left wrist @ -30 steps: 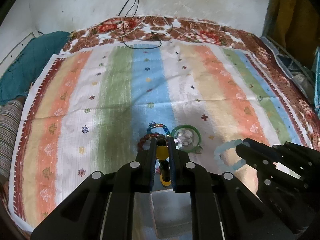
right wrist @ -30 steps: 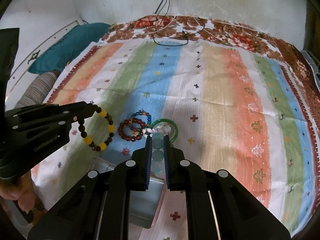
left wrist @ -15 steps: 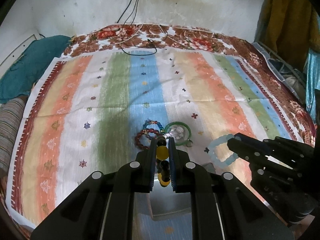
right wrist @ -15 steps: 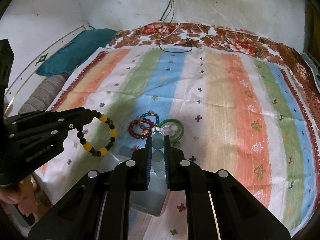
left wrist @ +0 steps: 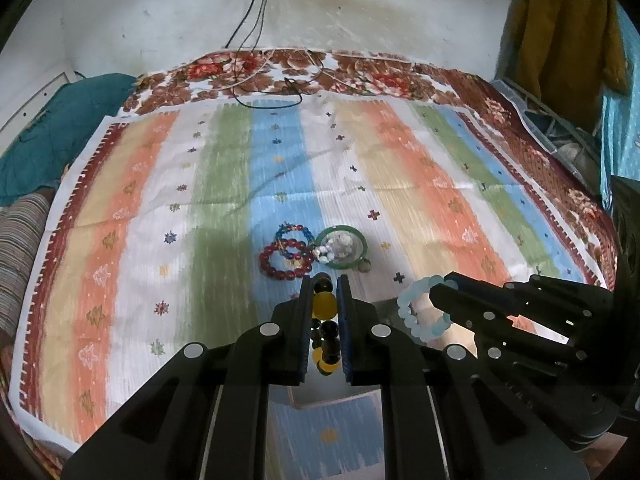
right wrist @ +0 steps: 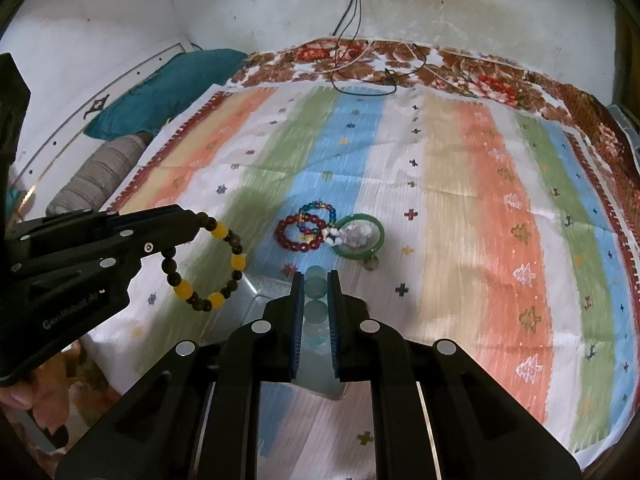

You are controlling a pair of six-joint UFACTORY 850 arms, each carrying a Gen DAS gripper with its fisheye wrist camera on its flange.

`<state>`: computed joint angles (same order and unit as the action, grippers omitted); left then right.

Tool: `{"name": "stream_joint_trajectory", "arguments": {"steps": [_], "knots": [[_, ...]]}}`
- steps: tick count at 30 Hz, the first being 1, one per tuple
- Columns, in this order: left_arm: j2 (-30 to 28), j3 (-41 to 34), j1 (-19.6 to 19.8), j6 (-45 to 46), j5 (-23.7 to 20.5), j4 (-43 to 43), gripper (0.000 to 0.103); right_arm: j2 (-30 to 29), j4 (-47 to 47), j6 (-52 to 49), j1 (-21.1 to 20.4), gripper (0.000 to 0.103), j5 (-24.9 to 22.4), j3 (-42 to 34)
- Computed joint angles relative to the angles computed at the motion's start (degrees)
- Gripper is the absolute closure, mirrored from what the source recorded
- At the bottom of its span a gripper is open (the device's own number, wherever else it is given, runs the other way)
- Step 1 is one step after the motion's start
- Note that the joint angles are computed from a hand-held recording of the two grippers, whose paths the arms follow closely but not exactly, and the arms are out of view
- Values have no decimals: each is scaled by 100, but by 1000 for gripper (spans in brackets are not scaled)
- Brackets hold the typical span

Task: Organize jewelry
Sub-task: 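Lower both bracelets into the silver tin and open both tools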

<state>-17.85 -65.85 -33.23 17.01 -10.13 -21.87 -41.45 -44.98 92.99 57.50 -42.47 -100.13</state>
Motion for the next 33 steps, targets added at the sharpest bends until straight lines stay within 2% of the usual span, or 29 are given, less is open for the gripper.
{"name": "stream_joint_trajectory", "arguments": {"steps": [6,9,10,12,14,22,30,33], "knots": [[98,148,-7,29,-36,-88,91,14,135,-10,33,91,95,53],[60,112,3,-781,-13,645,89,44,176,97,26,90,126,115],[53,102,5,-1081,10,935,86,43,173,109,21,88,98,107],[14,56,38,-1403,-8,1168,82,58,144,193,-1,70,39,128],[-35,-1,82,-1424,-63,1118,81,83,121,265,-20,69,24,168],[-206,-197,187,-1467,-188,1045,57,100,144,269,-106,59,3,199],[-510,-533,270,-2154,-435,1563,38,43,225,120,-204,44,92,127],[-601,-640,251,-2428,-480,1875,30,13,285,66,-249,43,87,83]]}}
